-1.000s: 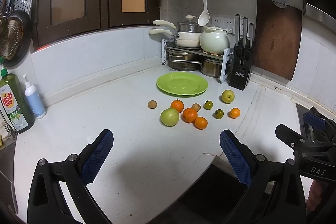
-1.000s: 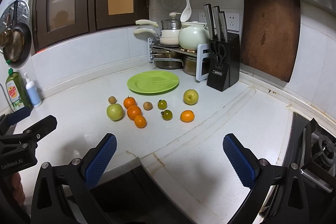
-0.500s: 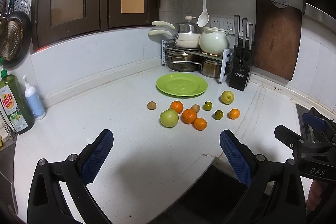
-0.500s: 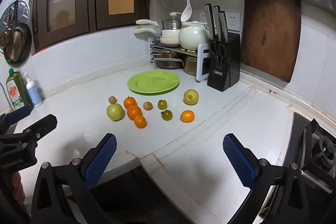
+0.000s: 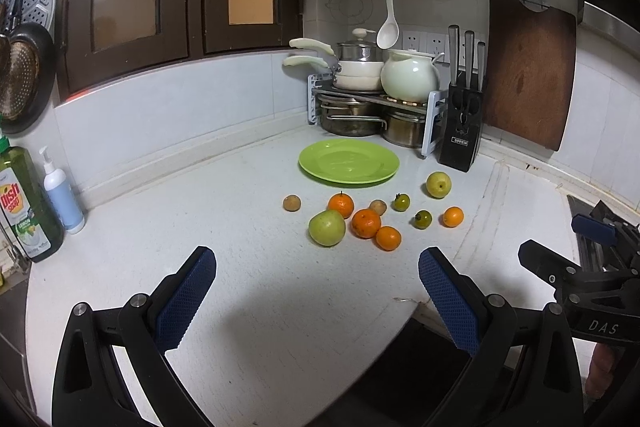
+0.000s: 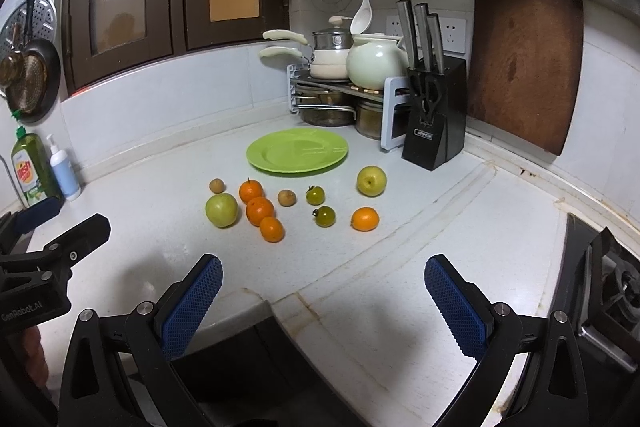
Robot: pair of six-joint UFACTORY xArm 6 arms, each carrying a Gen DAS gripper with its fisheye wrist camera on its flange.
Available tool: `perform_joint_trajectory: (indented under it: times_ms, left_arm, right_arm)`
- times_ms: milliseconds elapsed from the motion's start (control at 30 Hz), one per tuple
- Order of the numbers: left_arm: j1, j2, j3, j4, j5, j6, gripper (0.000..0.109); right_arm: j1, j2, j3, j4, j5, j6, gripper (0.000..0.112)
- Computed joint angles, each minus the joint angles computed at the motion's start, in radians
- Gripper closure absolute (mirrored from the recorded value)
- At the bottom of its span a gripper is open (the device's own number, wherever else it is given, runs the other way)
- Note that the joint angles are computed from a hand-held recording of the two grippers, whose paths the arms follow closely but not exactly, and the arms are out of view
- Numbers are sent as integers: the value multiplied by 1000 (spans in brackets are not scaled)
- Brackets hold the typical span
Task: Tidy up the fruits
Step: 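Grasp the large green apple with the left tool while the right tool grasps an orange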
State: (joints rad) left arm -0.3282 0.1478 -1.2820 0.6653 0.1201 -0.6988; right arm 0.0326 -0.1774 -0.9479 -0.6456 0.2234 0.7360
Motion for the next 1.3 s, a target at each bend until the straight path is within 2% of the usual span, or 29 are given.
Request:
perform_joint_trajectory:
  times_ms: [100, 333, 567, 633, 733, 833, 967, 1133, 1300]
  left_arm:
    - [5, 30, -27, -46, -6, 63, 6]
    - [8, 142, -139, -235, 5, 297, 14]
    - [-1, 291, -298, -576, 32, 694, 18]
    - [-5, 344, -366, -699, 60, 844, 20]
    - [-4, 411, -450, -821, 95, 1005, 22]
    - [0, 480, -553, -945, 170, 1145, 24]
    - [6, 566, -681, -1015, 263, 1232, 27]
    - [7, 662, -819, -1044, 361, 1277, 28]
    - [13, 745, -949, -1024, 448, 1247, 30]
  right_arm:
    - [4, 35, -27, 40, -6, -46, 10]
    - [24, 150, -119, 203, -16, -203, 12]
    - [46, 315, -289, 421, 46, -392, 20]
    - [49, 355, -338, 468, 76, -432, 22]
    - [55, 426, -423, 497, 127, -455, 27]
    - [61, 482, -493, 527, 179, -473, 34]
    - [65, 540, -564, 544, 235, -495, 39]
    - [63, 595, -630, 641, 281, -607, 46]
    - [59, 647, -692, 733, 336, -720, 55]
